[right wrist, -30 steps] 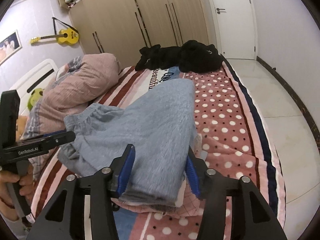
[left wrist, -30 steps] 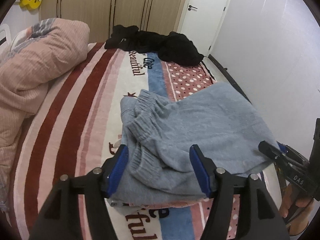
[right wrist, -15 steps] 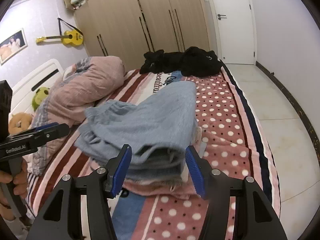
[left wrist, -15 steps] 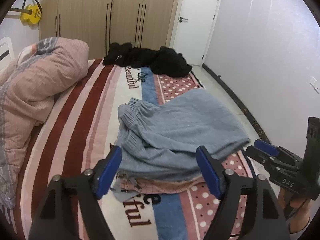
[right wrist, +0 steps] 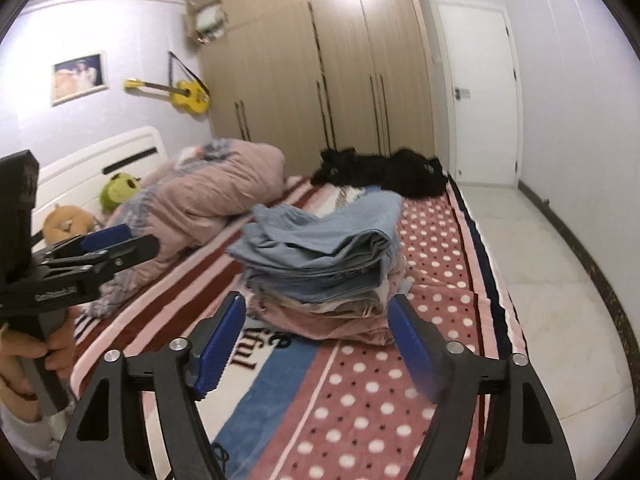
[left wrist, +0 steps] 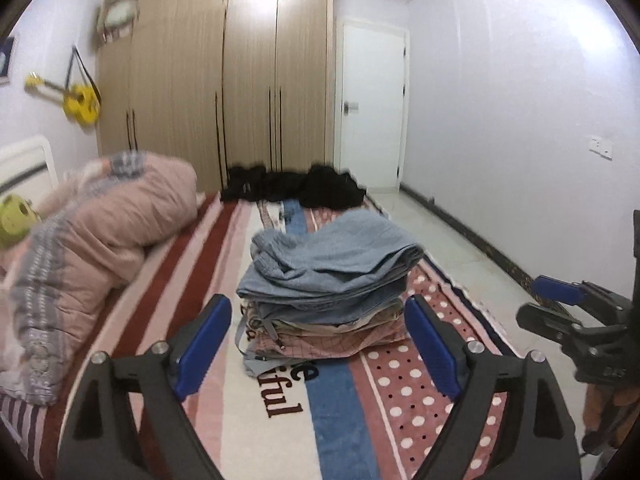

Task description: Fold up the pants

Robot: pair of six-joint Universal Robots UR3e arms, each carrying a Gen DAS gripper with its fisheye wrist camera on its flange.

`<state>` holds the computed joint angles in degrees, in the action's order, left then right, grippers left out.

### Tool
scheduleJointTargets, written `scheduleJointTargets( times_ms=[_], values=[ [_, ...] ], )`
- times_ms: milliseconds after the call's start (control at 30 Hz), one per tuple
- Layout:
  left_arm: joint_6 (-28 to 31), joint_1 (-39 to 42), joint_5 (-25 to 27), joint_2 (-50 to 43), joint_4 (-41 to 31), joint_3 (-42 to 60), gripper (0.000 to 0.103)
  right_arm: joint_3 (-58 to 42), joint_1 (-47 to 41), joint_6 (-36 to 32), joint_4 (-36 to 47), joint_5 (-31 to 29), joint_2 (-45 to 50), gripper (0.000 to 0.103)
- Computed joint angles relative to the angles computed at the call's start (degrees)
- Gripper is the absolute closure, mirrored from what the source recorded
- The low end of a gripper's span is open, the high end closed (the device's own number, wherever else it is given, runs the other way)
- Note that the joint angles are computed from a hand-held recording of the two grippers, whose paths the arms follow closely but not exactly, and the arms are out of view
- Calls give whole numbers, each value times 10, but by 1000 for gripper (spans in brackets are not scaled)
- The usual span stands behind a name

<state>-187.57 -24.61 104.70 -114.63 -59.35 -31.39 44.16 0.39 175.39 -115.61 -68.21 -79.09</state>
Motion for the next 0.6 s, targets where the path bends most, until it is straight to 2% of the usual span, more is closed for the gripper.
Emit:
scheduleJointTargets(
  times_ms=[67, 167, 267, 367, 433, 533, 600],
  values=[
    [3, -31, 38, 68, 85, -120, 11, 100, -2, -4, -46, 5, -80, 27],
    [2, -72, 77, 135, 172, -231, 6, 216, 3, -10, -97, 3, -191, 19],
    [0, -117, 121, 185, 231, -304, 2, 284, 16, -8, -121, -14, -270, 15],
    [0, -163, 171, 217, 280, -362, 1, 331, 39, 3, -144, -34, -321, 5],
    [-6, -191, 204, 229, 300, -392, 1, 366, 83, 16, -172, -85, -346, 4],
    [-25, -220, 240, 251, 319, -446, 1, 417, 187, 31, -234, -214, -354, 1],
    [-37, -230, 252, 266, 323, -478, 1, 442, 238, 36, -264, -274, -353, 0]
  ],
)
